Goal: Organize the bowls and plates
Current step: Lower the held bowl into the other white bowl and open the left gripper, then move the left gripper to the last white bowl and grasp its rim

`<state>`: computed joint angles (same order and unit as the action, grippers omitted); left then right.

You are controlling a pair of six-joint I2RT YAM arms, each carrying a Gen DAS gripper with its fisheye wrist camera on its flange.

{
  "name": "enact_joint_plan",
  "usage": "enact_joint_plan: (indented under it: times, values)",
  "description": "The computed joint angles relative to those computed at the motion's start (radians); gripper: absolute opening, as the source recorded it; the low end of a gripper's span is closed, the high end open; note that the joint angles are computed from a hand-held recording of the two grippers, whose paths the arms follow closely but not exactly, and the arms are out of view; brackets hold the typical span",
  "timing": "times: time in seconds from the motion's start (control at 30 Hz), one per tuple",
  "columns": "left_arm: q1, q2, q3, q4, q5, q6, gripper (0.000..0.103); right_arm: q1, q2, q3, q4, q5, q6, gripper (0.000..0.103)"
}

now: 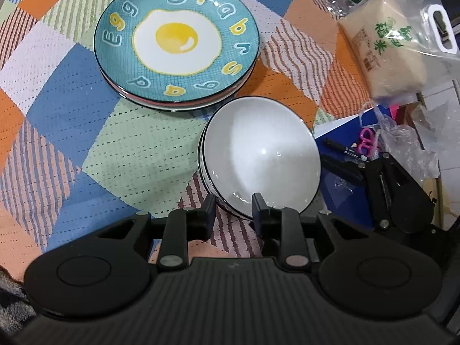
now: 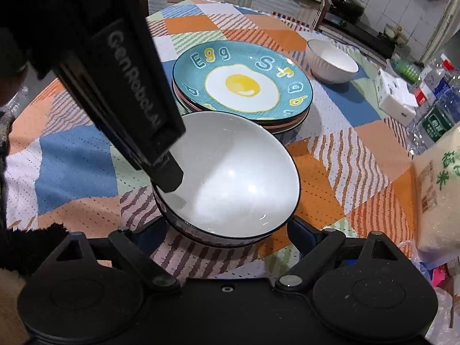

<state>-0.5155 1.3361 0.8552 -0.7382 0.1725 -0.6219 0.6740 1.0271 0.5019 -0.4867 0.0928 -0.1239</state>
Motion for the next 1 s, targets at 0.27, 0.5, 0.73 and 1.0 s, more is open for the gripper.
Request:
enact_joint_plan:
  times: [0.27,0.5,0.73,1.0]
  values:
    - [0.051,-0.104,0.027,-0.045,0.039,0.052,0.030,-0.213,-0.082,0.072,-0.105,-0.216,-0.124,0.093]
    - [0.128,-0.141,0.104,-0.085,0.031,0.145,0.034,-0.391,-0.021,0.198,-0.117,-0.390,-0.257,0.093]
    - [0.237,-0.067,0.208,-0.061,0.016,0.253,0.038,-0.466,0.176,0.362,-0.015,-0.479,-0.274,0.093]
    - [0.344,0.164,0.357,0.063,0.013,0.310,0.038,-0.533,0.530,0.644,0.026,-0.588,-0.114,0.088]
